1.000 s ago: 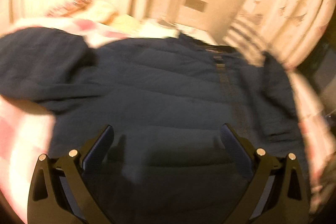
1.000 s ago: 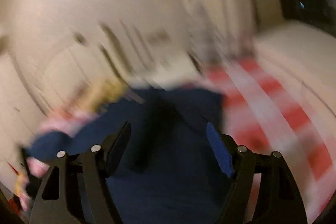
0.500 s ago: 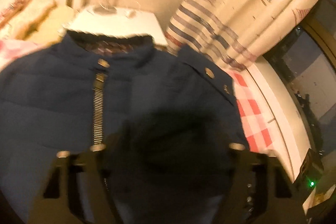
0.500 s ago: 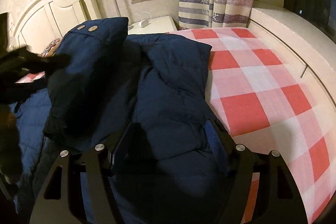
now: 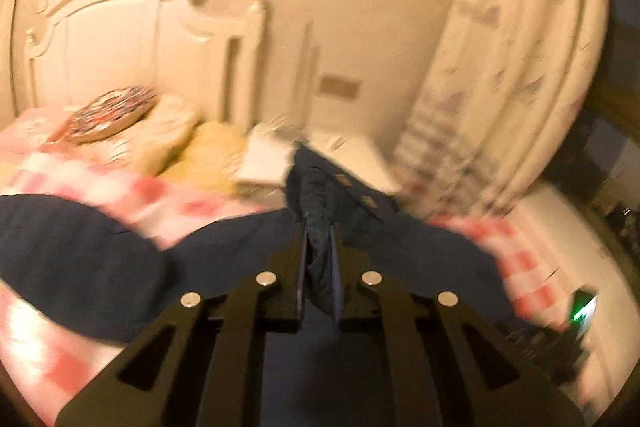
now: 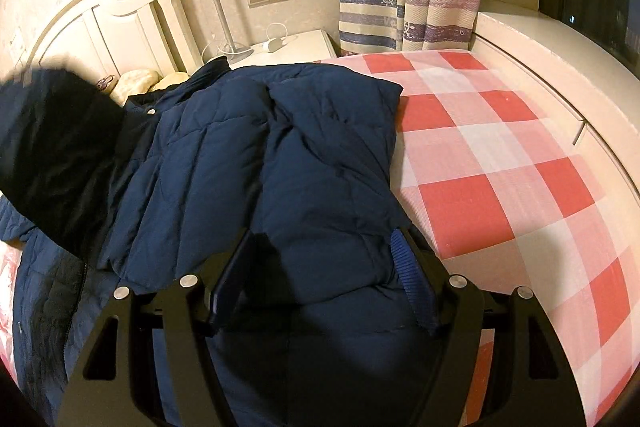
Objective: Fold large clothes
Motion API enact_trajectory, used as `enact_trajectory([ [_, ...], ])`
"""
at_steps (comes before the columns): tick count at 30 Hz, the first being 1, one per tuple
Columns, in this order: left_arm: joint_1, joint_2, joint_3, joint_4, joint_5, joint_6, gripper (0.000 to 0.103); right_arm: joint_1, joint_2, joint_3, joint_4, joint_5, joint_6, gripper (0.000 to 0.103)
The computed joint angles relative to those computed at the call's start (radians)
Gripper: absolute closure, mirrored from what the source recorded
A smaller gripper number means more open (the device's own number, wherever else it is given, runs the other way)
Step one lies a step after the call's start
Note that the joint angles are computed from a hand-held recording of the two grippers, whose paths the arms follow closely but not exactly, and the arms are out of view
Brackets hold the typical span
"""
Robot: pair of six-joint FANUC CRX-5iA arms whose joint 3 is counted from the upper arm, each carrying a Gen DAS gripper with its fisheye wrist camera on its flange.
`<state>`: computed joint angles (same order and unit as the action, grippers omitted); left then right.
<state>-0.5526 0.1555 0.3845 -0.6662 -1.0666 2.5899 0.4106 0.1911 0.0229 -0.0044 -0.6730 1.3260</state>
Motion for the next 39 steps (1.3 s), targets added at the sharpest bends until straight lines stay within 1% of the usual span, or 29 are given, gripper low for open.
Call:
enact_trajectory([
  [2,0.055,-0.034,-0.076,0.069,-0.015,-0.030,0.091,0.001,-0.001,-0.001,0.003,-0.001,-0.002,0.033],
  [3,0.090,-0.050,-0.130,0.119,-0.014,-0.058,0.085,0.002,-0.001,-0.002,0.007,-0.001,-0.005,0.033],
  [4,0.106,-0.044,-0.151,0.137,-0.040,-0.070,0.069,0.003,-0.001,-0.002,0.009,-0.002,-0.007,0.033],
  [5,0.107,-0.035,-0.154,0.124,-0.074,-0.062,0.060,0.003,0.000,-0.001,0.009,-0.003,-0.006,0.033],
  [6,0.093,-0.023,-0.155,0.077,-0.121,-0.029,0.049,0.003,0.000,-0.001,0.011,-0.004,-0.007,0.033],
  [7,0.074,-0.021,-0.156,0.026,-0.159,0.006,0.046,0.002,0.001,0.000,0.010,-0.004,-0.005,0.033],
  [8,0.032,0.000,-0.126,-0.065,-0.246,0.073,0.045,0.002,0.001,0.000,0.010,-0.004,-0.005,0.033],
  [9,0.004,0.000,-0.118,-0.130,-0.297,0.137,0.041,0.003,0.001,0.000,0.010,-0.004,-0.007,0.033],
  [10,-0.009,-0.009,-0.121,-0.155,-0.296,0.179,0.040,0.003,0.000,-0.001,0.011,-0.004,-0.007,0.033],
  [11,-0.015,-0.023,-0.129,-0.161,-0.262,0.212,0.040,0.003,0.001,0.000,0.011,-0.004,-0.007,0.033],
  [12,-0.012,-0.034,-0.130,-0.139,-0.200,0.199,0.040,0.003,0.000,-0.001,0.009,-0.004,-0.006,0.033],
  [14,-0.017,0.004,-0.080,-0.109,-0.155,0.090,0.037,-0.001,-0.001,0.002,-0.003,-0.003,0.001,0.033],
  [15,-0.018,0.052,-0.029,-0.087,-0.149,0.011,0.031,-0.002,-0.001,0.003,-0.008,-0.003,0.004,0.033],
  [18,0.030,0.170,0.057,0.042,-0.170,-0.111,0.030,-0.003,-0.001,0.004,-0.016,-0.003,0.010,0.031],
  [20,0.061,0.226,0.070,0.105,-0.191,-0.124,0.030,-0.003,0.001,0.008,-0.021,-0.007,0.019,0.029],
  [22,0.053,0.224,0.019,0.066,-0.142,-0.094,0.026,-0.002,0.003,0.011,-0.022,-0.011,0.023,0.028],
  [23,0.050,0.223,0.016,0.063,-0.139,-0.100,0.024,-0.001,0.004,0.013,-0.025,-0.014,0.025,0.028],
  [24,0.047,0.225,0.019,0.060,-0.145,-0.109,0.020,-0.003,0.006,0.019,-0.035,-0.021,0.035,0.025],
  [25,0.045,0.228,0.017,0.058,-0.143,-0.112,0.019,-0.011,0.015,0.045,-0.069,-0.050,0.068,0.022],
  [26,0.050,0.227,0.013,0.062,-0.138,-0.117,0.018,-0.009,0.020,0.054,-0.056,-0.069,0.055,0.023],
  [27,0.049,0.222,0.004,0.063,-0.134,-0.116,0.015,0.005,0.017,0.044,0.009,-0.068,-0.011,0.025],
  [28,0.047,0.221,0.004,0.064,-0.136,-0.116,0.011,0.024,0.007,0.016,0.096,-0.045,-0.098,0.025],
  [29,0.043,0.222,0.007,0.062,-0.144,-0.114,0.010,0.036,-0.011,-0.005,0.136,0.000,-0.137,0.025],
  [30,0.039,0.231,0.021,0.056,-0.163,-0.113,0.008,0.042,-0.018,0.001,0.127,0.031,-0.124,0.025],
  [32,0.026,0.250,0.056,0.042,-0.208,-0.108,0.004,0.063,-0.006,0.029,0.138,0.053,-0.101,0.025],
  [34,0.023,0.244,0.056,0.041,-0.216,-0.107,0.004,0.086,0.038,0.096,0.132,0.022,-0.045,0.025],
  [36,0.027,0.239,0.049,0.046,-0.209,-0.104,0.003,0.110,0.107,0.178,0.139,-0.019,0.000,0.025],
  [38,0.028,0.236,0.045,0.049,-0.205,-0.101,0.003,0.119,0.193,0.277,0.109,-0.097,0.050,0.025],
  [39,0.028,0.236,0.044,0.048,-0.204,-0.100,0.003,0.119,0.246,0.344,0.086,-0.177,0.079,0.024],
])
